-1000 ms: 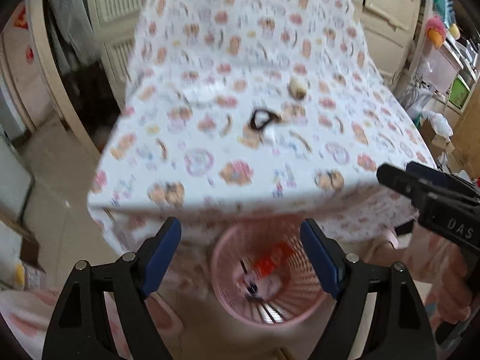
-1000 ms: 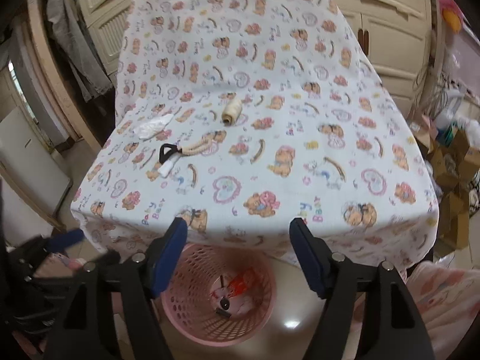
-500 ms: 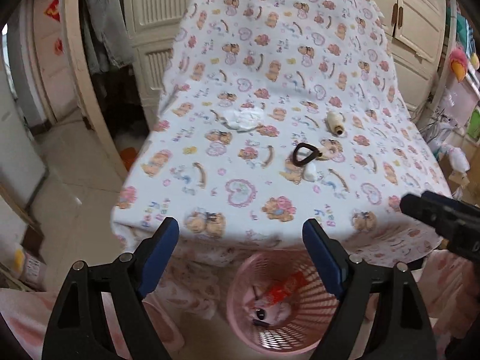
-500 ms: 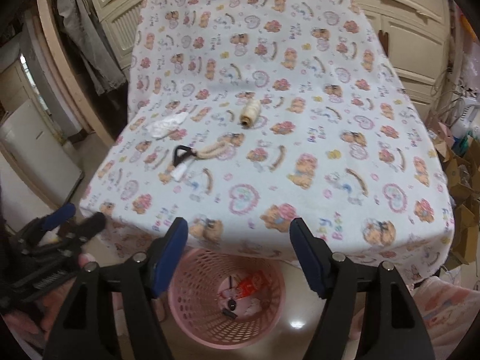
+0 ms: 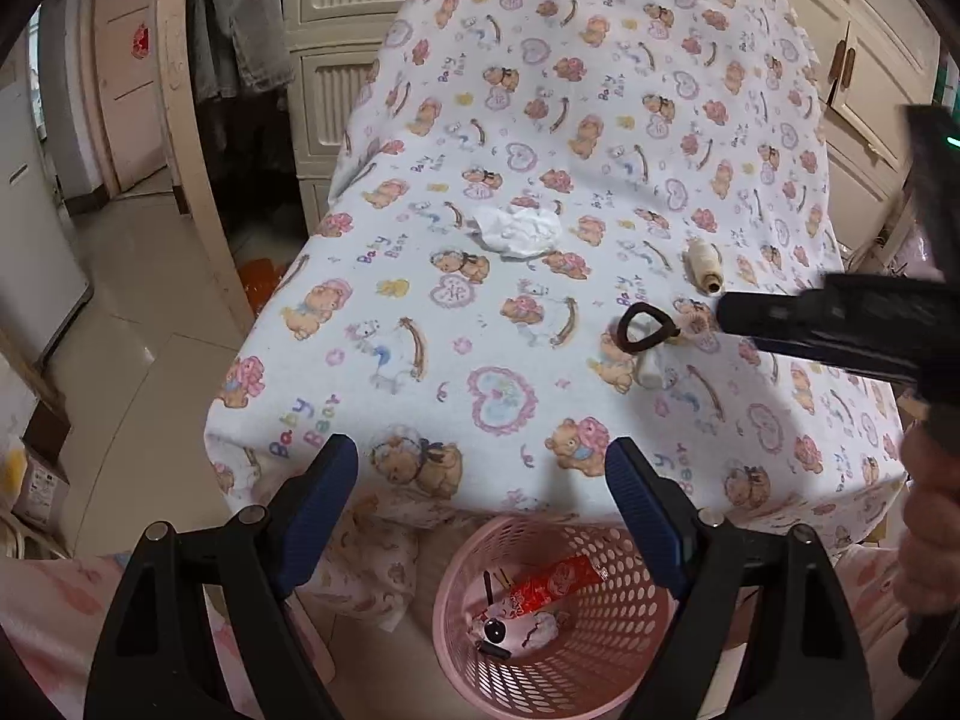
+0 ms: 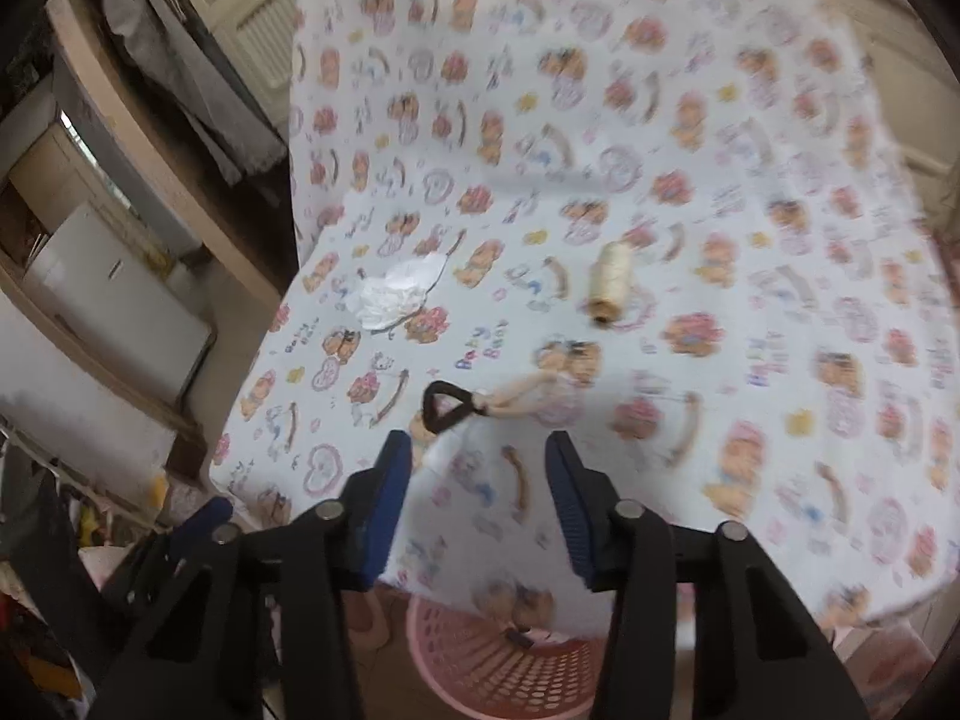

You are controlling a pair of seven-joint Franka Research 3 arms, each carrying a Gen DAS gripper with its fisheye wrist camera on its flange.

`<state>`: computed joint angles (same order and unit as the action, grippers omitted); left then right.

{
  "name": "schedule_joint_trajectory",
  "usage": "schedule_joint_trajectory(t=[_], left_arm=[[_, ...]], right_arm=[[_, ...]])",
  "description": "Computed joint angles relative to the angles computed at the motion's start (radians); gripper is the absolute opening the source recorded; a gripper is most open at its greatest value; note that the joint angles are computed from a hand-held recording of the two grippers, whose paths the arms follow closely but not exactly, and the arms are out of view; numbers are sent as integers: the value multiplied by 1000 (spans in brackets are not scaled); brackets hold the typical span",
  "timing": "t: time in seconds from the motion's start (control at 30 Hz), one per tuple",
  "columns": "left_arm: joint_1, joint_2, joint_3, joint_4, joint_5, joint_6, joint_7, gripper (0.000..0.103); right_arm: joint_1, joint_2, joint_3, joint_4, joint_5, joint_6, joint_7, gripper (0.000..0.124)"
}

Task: Collect trash
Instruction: 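Move both tools back toward the items on the cloth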

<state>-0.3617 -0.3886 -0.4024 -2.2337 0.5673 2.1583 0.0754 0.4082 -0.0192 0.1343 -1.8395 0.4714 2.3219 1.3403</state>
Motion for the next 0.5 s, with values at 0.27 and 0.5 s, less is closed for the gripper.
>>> schedule_joint_trajectory(t=[0.27,0.5], left_arm=[[-3,-7,-6,3,4,-3,9,83],[-9,-28,15,-25,-26,44,4,83]], right_arm=[[31,194,6,235,-137,-158,177,36],[58,222,2,267,-245,-169,237,7]])
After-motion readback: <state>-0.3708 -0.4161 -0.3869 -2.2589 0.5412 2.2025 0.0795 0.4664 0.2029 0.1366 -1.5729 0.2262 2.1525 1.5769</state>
